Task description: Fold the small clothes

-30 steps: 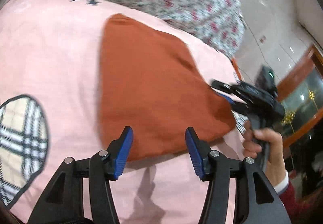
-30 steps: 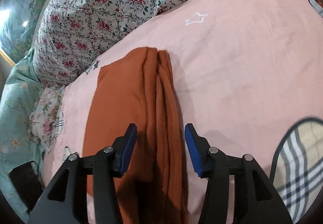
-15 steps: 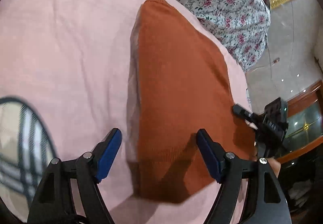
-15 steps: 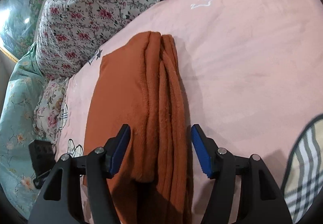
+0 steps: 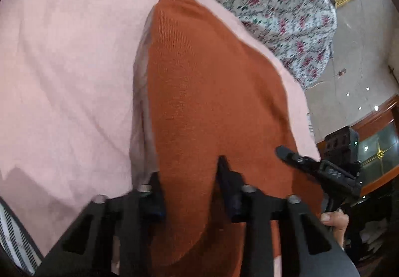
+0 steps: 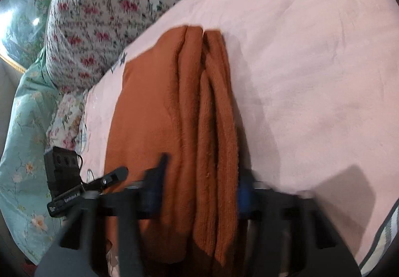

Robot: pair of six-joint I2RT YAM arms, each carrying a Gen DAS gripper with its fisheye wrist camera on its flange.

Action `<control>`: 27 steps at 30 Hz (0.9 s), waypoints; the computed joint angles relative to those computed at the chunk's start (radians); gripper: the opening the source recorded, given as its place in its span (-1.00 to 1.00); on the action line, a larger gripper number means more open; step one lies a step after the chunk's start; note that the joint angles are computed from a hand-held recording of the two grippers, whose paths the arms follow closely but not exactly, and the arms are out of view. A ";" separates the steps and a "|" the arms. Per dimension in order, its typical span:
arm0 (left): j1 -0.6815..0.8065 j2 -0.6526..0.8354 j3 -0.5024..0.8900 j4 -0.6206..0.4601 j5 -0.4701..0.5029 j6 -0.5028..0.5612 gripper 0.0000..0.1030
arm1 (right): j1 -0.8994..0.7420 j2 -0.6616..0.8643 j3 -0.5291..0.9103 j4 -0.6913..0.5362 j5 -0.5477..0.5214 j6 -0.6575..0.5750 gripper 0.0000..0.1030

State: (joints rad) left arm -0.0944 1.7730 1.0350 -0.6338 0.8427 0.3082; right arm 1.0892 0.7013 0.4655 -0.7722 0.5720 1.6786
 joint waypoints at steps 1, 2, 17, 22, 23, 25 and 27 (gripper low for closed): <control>0.015 -0.025 -0.003 -0.020 0.018 0.020 -0.57 | 0.015 0.032 0.023 -0.014 0.013 0.004 -0.47; 0.029 -0.047 -0.005 -0.042 0.027 0.044 -0.58 | 0.041 0.083 0.063 -0.040 0.034 0.019 -0.50; 0.642 -0.087 0.168 -0.666 0.024 0.799 -0.60 | 0.083 0.569 0.214 0.581 0.004 -0.205 -0.55; 0.725 0.024 0.177 -0.638 -0.048 0.838 -0.58 | 0.081 0.712 0.269 0.600 -0.051 -0.173 -0.56; 0.729 0.033 0.167 -0.618 -0.055 0.832 -0.57 | 0.083 0.726 0.271 0.590 -0.054 -0.155 -0.56; 0.731 0.042 0.149 -0.590 -0.060 0.822 -0.50 | 0.096 0.724 0.240 0.608 -0.049 -0.117 -0.56; 0.732 0.042 0.137 -0.574 -0.061 0.815 -0.41 | 0.101 0.720 0.220 0.626 -0.043 -0.096 -0.55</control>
State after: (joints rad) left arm 0.6373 1.8149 1.1719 -1.2074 0.7816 1.1231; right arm 1.1897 1.4218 0.6851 -0.1460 0.5291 1.5825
